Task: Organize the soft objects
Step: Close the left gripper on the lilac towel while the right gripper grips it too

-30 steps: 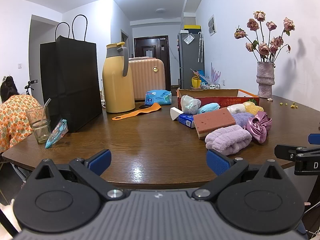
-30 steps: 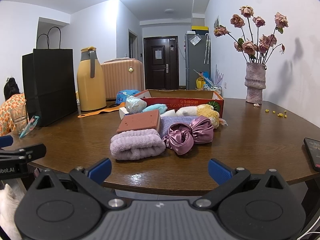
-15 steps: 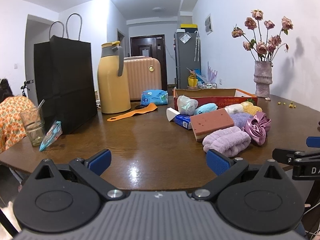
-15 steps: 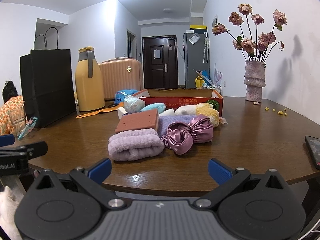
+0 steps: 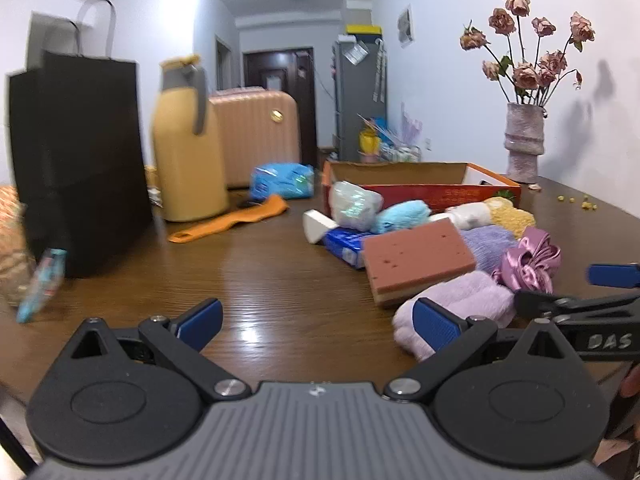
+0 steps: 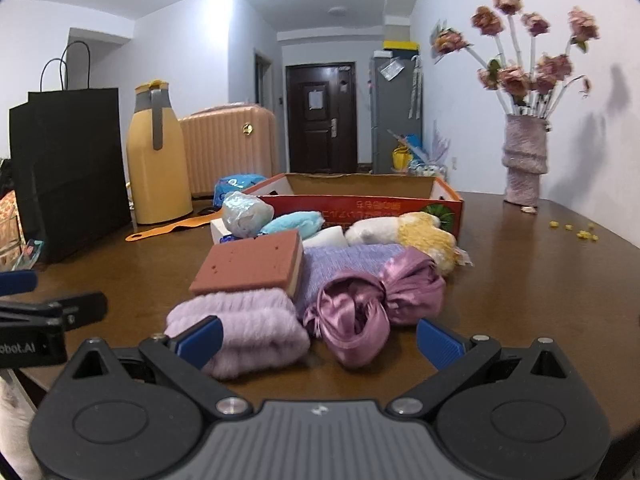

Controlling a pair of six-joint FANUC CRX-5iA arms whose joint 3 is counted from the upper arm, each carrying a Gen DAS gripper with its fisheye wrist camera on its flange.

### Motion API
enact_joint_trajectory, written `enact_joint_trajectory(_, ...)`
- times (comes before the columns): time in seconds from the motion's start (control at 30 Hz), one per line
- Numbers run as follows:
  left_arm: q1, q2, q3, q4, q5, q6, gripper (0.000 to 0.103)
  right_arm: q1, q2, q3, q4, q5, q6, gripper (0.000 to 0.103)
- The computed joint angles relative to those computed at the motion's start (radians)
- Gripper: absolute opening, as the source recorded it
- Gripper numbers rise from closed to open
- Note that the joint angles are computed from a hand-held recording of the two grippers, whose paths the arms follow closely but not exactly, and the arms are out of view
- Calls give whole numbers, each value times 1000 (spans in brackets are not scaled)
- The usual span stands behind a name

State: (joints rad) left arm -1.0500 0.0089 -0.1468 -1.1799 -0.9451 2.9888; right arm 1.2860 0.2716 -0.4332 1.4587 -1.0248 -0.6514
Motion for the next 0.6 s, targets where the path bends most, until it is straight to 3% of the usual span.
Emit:
enact_joint_trajectory(0.1,54,34,36,63,46,-52,99,-45,4,19,-7,66,77,98)
enact_joint_trajectory(0.17,98,44,50,141,93,-114,88,-75,-1,12,30,106,64,81)
enact_joint_trajectory(0.23,161,27,37,267,178,-193,80,-95,-12,6,45,140,40,73)
enact_joint_trajectory(0.27,189,12,22,321,225,-221,80,-97,-18,3,50,142,34,63)
enact_joint_trajectory(0.37,244,-8,-8,448,314,-301,80,-111,-52,-31,137,160,-9,46)
enact_joint_trajectory(0.47,290,22,-1,565,344,-408,66,-193,-96,-67,271,353,-70,36)
enact_joint_trajectory(0.53,357,28,-31,727,408,-539,59,-207,-79,-42,207,413,-8,35)
enact_joint_trajectory(0.6,405,23,-68,859,462,-637,58,-216,-62,-14,106,465,65,35)
